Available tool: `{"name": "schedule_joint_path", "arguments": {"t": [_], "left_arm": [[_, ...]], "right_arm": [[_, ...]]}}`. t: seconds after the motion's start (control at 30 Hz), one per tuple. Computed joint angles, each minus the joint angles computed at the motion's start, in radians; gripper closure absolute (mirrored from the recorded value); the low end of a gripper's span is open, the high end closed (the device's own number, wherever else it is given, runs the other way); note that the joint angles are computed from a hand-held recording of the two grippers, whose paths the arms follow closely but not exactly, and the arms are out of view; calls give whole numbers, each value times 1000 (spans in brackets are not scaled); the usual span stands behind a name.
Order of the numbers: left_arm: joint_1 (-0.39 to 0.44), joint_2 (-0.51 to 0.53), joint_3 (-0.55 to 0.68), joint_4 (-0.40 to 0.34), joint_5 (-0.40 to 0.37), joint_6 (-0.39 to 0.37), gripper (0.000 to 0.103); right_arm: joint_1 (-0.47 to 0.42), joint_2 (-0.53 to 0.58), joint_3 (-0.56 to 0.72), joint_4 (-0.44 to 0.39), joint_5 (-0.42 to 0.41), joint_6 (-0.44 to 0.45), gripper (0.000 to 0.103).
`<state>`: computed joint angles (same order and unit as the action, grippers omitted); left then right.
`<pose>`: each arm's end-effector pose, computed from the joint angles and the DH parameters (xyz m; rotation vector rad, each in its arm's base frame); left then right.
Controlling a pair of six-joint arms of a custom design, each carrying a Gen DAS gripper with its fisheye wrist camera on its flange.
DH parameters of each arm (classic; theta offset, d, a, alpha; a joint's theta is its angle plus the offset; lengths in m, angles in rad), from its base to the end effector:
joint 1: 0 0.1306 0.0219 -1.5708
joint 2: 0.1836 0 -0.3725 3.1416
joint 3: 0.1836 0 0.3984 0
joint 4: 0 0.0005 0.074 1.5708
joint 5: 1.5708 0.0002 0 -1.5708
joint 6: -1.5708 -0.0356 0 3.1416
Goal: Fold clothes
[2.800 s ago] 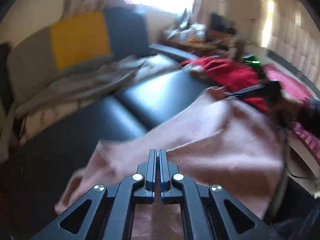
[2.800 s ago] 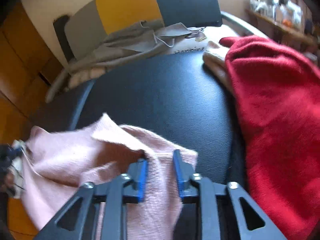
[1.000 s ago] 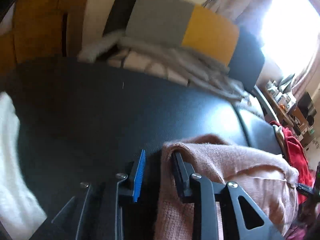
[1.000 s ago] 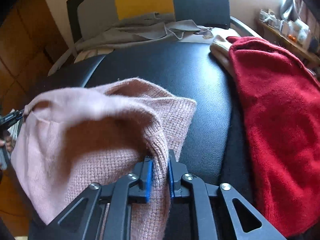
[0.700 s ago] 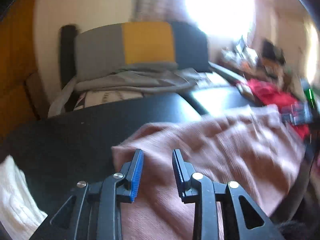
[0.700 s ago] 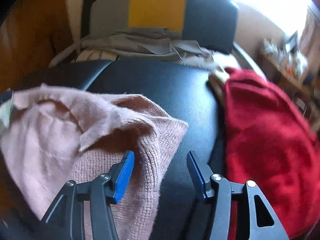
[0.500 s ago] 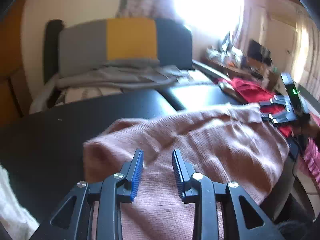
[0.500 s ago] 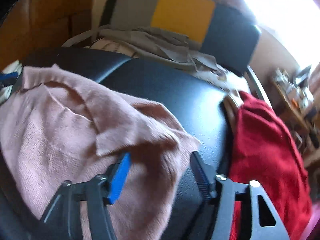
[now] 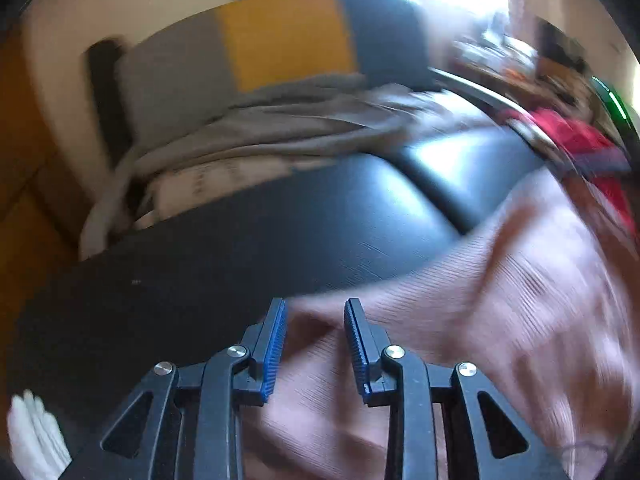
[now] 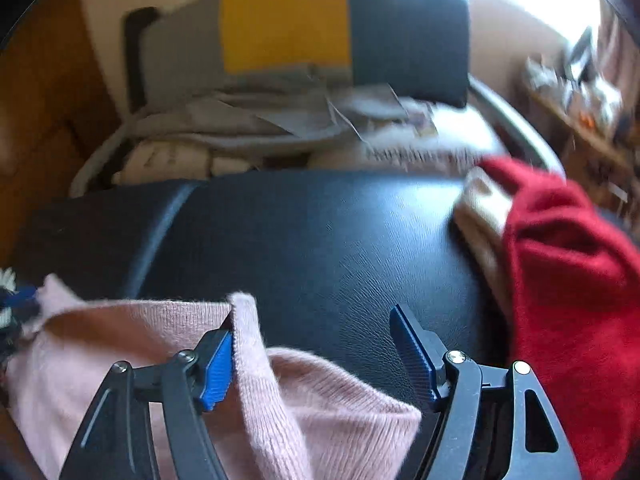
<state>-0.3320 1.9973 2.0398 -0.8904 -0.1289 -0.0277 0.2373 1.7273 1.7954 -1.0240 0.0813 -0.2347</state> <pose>0.6683 -0.2261 0.3707 0.3731 2.3804 0.0156 0.5904 0.1393 0.4193 0.0293 2.5241 0.0876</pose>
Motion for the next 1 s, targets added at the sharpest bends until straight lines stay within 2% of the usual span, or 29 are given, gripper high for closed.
{"name": "schedule_joint_path", "arguments": {"t": [0.1,0.13,0.2,0.27,0.3,0.37,0.47,0.57,0.63,0.7,0.77,0.8,0.87,0.9,1.0], "left_arm": [[38,34,62,-26,-83,178,74],[50,7,24,-10,-49,213,74],[60,-79,-113,108,95,192,74],[45,-160,-236,200,218,59,74],[32,-191,-281,221,280,-19,72],[6,-212,-308,199,328,-116,69],[-25,-211,-300,122,403,-217,60],[-44,-177,-255,45,398,-279,54],[-51,-128,-188,-23,396,-311,48],[-59,-96,-144,-57,367,-348,44],[-62,-71,-112,-90,353,-369,43],[-57,-59,-91,-118,371,-352,44],[-48,-42,-60,-167,418,-339,70],[-52,-58,-82,-142,406,-350,96],[-55,-108,-144,-67,397,-332,99]], "right_arm": [[-9,-1,-24,3,9,-8,30],[-11,-9,-37,10,9,-8,30],[-17,-67,-95,60,-17,4,31],[-17,-133,-146,108,-49,52,32],[-17,-159,-164,118,-73,75,32],[-9,-217,-188,105,-156,139,34],[19,-231,-169,11,-222,220,41],[51,-186,-131,-90,-196,259,45],[46,-145,-110,-120,-206,238,45],[43,-110,-95,-147,-209,217,45],[40,-84,-84,-170,-211,205,52],[43,-86,-86,-172,-206,211,64],[52,-95,-88,-172,-188,238,87],[57,-100,-87,-175,-173,253,92],[83,-132,-108,-158,-97,307,93]]}}
